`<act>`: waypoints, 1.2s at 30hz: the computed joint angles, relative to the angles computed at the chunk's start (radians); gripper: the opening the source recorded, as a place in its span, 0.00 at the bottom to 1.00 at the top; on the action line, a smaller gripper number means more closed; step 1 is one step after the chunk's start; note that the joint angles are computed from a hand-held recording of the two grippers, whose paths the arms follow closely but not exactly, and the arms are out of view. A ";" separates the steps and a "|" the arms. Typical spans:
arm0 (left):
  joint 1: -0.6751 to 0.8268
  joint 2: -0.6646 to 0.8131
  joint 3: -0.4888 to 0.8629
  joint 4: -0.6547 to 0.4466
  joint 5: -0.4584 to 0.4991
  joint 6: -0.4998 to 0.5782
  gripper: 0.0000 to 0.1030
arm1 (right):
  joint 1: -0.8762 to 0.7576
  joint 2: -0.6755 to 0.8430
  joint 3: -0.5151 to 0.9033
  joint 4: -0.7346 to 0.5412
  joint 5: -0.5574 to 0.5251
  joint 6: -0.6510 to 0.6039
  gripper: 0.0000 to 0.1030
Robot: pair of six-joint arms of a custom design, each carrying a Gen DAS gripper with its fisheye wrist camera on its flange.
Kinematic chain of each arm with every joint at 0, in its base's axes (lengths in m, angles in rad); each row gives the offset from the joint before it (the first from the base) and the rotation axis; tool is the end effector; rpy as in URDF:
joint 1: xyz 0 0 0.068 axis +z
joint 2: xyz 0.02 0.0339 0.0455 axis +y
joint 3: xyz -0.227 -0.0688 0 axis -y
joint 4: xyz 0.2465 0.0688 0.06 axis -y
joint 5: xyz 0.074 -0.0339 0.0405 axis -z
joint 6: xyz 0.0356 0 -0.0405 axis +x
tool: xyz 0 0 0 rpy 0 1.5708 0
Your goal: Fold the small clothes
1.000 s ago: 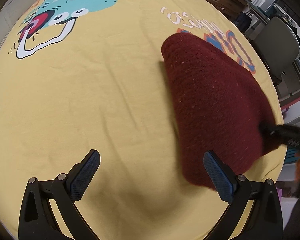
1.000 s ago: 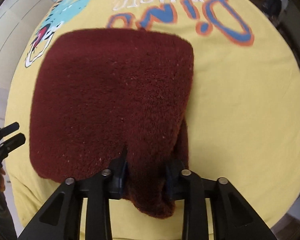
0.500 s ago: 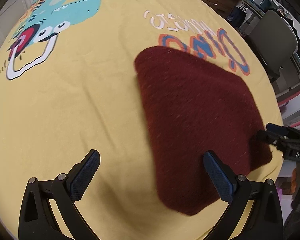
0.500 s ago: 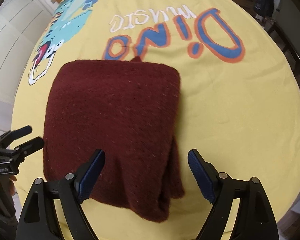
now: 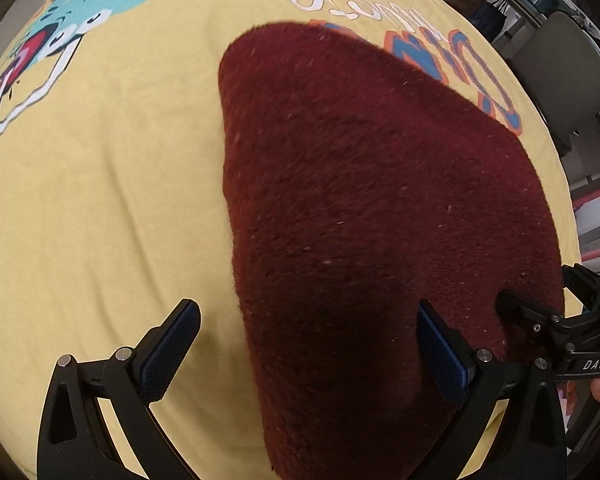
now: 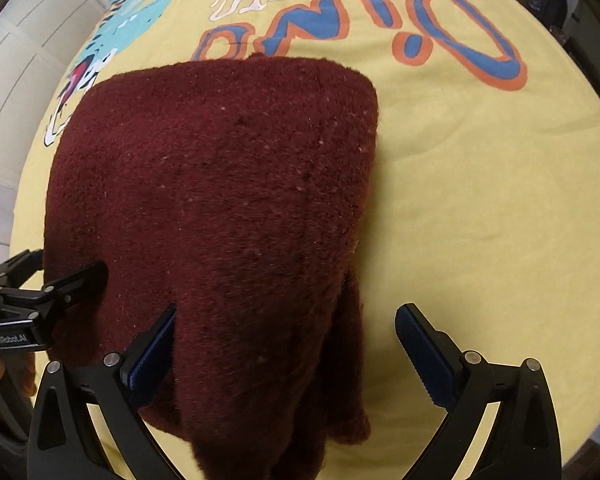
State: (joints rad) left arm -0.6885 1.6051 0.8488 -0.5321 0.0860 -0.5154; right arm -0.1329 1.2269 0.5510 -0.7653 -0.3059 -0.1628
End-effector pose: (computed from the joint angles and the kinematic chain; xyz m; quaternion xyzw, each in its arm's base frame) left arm 0.2133 -0.1795 0.1097 0.0915 0.9849 -0.1147 0.0918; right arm 0.1870 -0.0142 0.1128 -0.0246 0.9860 0.1409 0.0857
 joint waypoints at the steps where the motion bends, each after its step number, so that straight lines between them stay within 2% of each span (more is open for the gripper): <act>1: -0.002 0.000 -0.018 0.028 -0.003 -0.004 1.00 | -0.004 0.010 -0.005 0.014 -0.009 0.001 0.99; 4: -0.007 0.003 -0.050 0.075 -0.002 -0.020 1.00 | -0.001 0.017 -0.025 0.048 -0.024 0.005 0.99; 8: -0.007 0.015 -0.046 0.083 0.002 -0.014 1.00 | -0.026 0.033 -0.031 0.060 -0.067 0.008 0.97; 12: -0.037 0.022 -0.031 0.079 -0.034 -0.002 1.00 | -0.077 0.030 -0.054 0.061 -0.138 -0.013 0.86; 13: -0.037 0.028 -0.028 0.085 -0.029 0.000 0.99 | -0.089 0.033 -0.059 0.056 -0.156 -0.020 0.78; 14: -0.031 0.025 -0.035 0.090 -0.016 0.003 0.99 | -0.107 0.045 -0.056 0.046 -0.188 -0.033 0.75; 15: -0.022 0.027 -0.038 0.096 0.003 0.005 0.94 | -0.116 0.050 -0.052 0.036 -0.202 -0.038 0.72; 17: -0.003 0.020 -0.047 0.115 0.062 0.012 0.78 | -0.105 0.036 -0.048 0.021 -0.200 -0.034 0.66; 18: -0.001 0.021 -0.047 0.121 0.076 0.015 0.75 | -0.091 0.026 -0.045 0.015 -0.194 -0.023 0.62; 20: -0.023 0.023 -0.030 0.102 0.046 0.029 0.72 | -0.068 -0.009 -0.044 -0.004 -0.178 -0.001 0.55; 22: -0.029 0.022 -0.024 0.107 0.045 0.026 0.62 | -0.037 -0.048 -0.045 -0.016 -0.154 0.036 0.49; 27: -0.032 -0.042 -0.041 0.095 0.046 0.047 0.47 | 0.053 -0.207 -0.032 -0.097 -0.092 0.112 0.42; 31: -0.001 -0.163 -0.063 0.046 0.097 0.077 0.43 | 0.097 -0.285 0.007 -0.168 -0.093 0.134 0.41; 33: 0.011 -0.227 -0.068 0.011 0.091 0.095 0.43 | 0.142 -0.324 0.023 -0.190 -0.103 0.170 0.41; 36: 0.067 -0.327 -0.080 -0.060 0.099 0.148 0.43 | 0.269 -0.348 0.047 -0.168 -0.080 0.275 0.41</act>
State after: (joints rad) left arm -0.6218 1.2777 0.7688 -0.5920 0.1853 -0.3677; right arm 0.1357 0.8793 0.5977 -0.9335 -0.3861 0.1125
